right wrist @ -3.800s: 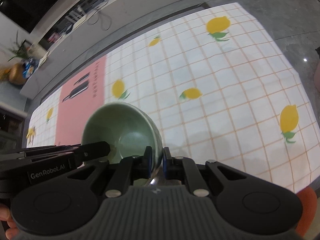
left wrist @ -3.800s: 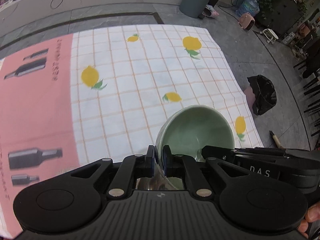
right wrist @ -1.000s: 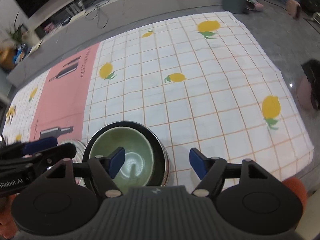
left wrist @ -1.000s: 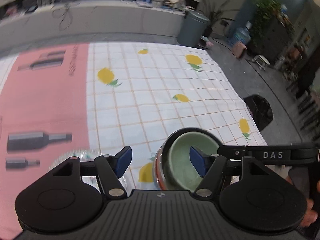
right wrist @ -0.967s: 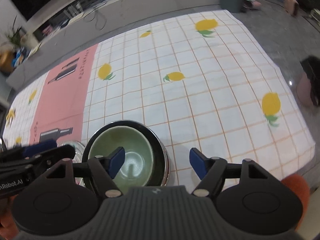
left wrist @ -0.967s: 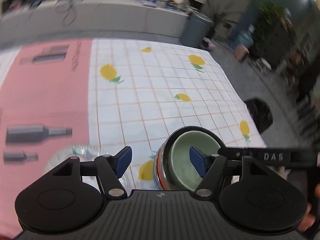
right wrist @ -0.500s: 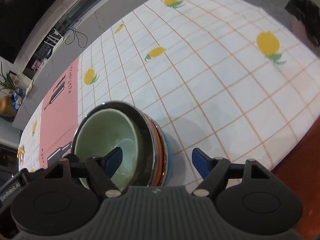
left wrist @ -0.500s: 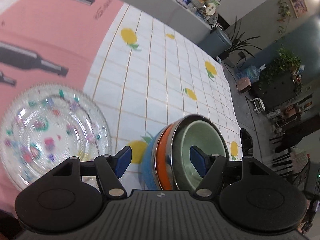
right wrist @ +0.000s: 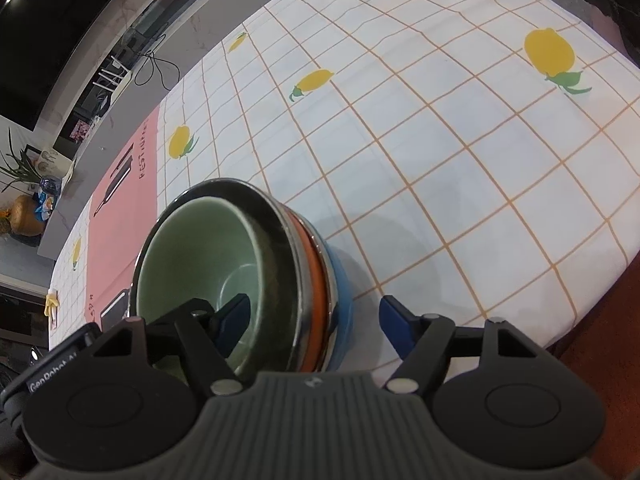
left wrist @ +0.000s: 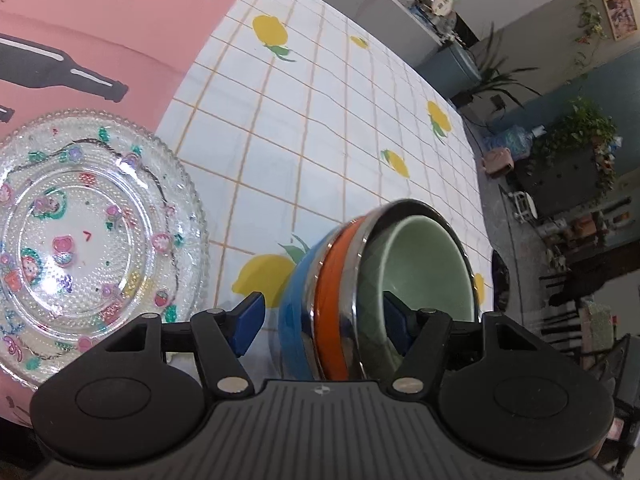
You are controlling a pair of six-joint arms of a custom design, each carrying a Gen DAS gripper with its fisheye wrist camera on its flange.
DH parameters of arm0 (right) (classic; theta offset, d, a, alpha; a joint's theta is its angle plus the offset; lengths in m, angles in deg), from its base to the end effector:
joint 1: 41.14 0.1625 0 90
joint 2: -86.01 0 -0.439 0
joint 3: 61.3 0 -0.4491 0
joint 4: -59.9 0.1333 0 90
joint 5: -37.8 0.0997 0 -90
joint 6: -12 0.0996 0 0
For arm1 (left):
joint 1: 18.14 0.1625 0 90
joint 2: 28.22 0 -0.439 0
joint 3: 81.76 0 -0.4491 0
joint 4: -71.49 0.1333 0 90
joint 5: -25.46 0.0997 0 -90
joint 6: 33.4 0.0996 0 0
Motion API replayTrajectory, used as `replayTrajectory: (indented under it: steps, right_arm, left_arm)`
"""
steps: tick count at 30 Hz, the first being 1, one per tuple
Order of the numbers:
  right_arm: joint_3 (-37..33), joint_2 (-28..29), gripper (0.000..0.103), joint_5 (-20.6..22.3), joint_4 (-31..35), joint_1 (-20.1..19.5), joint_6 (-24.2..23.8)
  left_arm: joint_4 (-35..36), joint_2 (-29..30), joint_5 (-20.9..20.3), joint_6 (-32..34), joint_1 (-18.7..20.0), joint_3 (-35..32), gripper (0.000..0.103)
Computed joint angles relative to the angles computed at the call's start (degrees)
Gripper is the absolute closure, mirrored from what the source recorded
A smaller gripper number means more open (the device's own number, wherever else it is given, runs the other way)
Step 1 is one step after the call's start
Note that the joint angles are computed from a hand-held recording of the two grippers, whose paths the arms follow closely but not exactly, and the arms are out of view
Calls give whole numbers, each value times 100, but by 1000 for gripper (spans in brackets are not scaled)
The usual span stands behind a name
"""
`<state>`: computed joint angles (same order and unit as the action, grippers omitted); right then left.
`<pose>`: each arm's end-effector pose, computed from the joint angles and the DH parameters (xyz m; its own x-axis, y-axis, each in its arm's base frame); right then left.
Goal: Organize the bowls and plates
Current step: 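Grip the rim of the nested blue, orange and green bowls with both tools, then carry the nested bowls with both tools and lower them onto the glass plates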
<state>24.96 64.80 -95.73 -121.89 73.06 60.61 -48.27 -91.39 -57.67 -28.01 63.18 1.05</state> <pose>0.3543 -0.6304 -0.1055 -0.7959 0.6015 0.0691 0.3494 0.5495 -0.7589 0.0324 -0.7501 0.3235 -0.9663 0.2199 -0.1337 0.2404 0.9567 -0.1639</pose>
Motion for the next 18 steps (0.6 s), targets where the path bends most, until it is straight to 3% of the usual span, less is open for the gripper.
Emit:
replayTrajectory:
  steps: [8,18]
  right_arm:
    - [242,-58,38,485,-527,-158,-22]
    - [496,-147,51,1014,-1058,-284,-22]
  left_arm:
    - [124,53,41,19,-14,-14,37]
    - [285,103,-82,-35,1,-58,41]
